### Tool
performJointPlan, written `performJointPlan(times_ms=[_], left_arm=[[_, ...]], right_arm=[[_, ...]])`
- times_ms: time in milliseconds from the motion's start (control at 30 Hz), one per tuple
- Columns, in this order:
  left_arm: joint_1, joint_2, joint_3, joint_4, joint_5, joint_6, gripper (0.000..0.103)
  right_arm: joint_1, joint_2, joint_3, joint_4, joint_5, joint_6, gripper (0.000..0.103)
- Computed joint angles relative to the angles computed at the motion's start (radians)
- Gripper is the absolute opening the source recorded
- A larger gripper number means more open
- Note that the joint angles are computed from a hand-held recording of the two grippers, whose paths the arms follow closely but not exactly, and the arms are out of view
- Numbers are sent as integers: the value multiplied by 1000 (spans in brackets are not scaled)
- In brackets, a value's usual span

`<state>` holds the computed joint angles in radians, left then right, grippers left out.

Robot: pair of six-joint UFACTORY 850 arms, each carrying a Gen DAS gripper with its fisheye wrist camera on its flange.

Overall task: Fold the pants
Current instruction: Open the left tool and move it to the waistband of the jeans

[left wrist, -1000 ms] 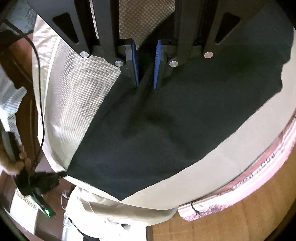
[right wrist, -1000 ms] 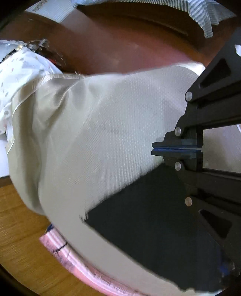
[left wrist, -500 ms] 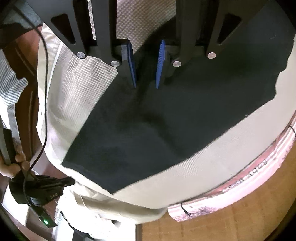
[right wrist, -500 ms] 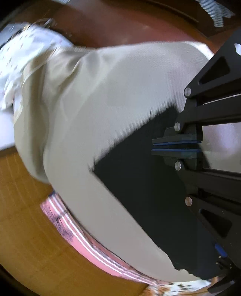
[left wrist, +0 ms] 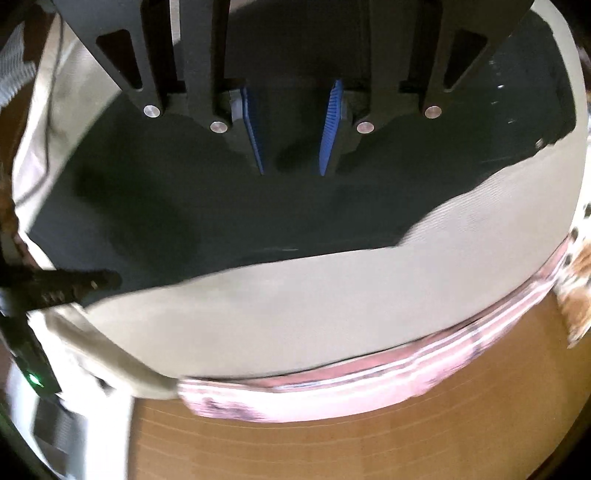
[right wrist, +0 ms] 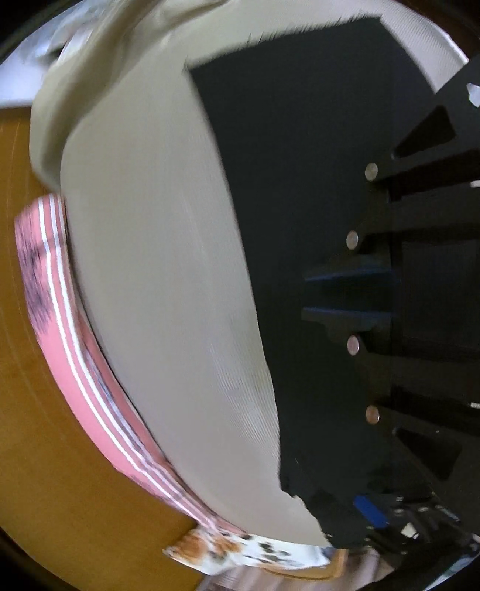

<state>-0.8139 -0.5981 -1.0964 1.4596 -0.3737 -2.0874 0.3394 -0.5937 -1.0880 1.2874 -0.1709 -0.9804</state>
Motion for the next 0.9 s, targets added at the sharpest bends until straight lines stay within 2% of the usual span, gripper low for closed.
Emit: performJointPlan(times_ms=[100,300,367,533,700,767,900], left_arm=[[36,28,61,31,-25,-76,32],[107,78,180,86,-60,-208,32],[127,102,230,180,-63,-317,32],[139,139,304,310,-71,-448,32],[135,156,341,372,-67,-500,32],[137,164,360,399,-55,-542,32],[148,178,409,554,-23,-741,32]], right_arm=[[40,-48,-66,-133,-35,111,17],[85,-108,-157,-236,-117,182,20],[92,-141,-210,-244,-170,176,24],[131,-259,-393,-299,-328,202,34],[167,-426,-638,-364,-537,282,36],[179,-471,-704,-383,-576,307,36],[175,-548,-811,-327,-706,279,37]])
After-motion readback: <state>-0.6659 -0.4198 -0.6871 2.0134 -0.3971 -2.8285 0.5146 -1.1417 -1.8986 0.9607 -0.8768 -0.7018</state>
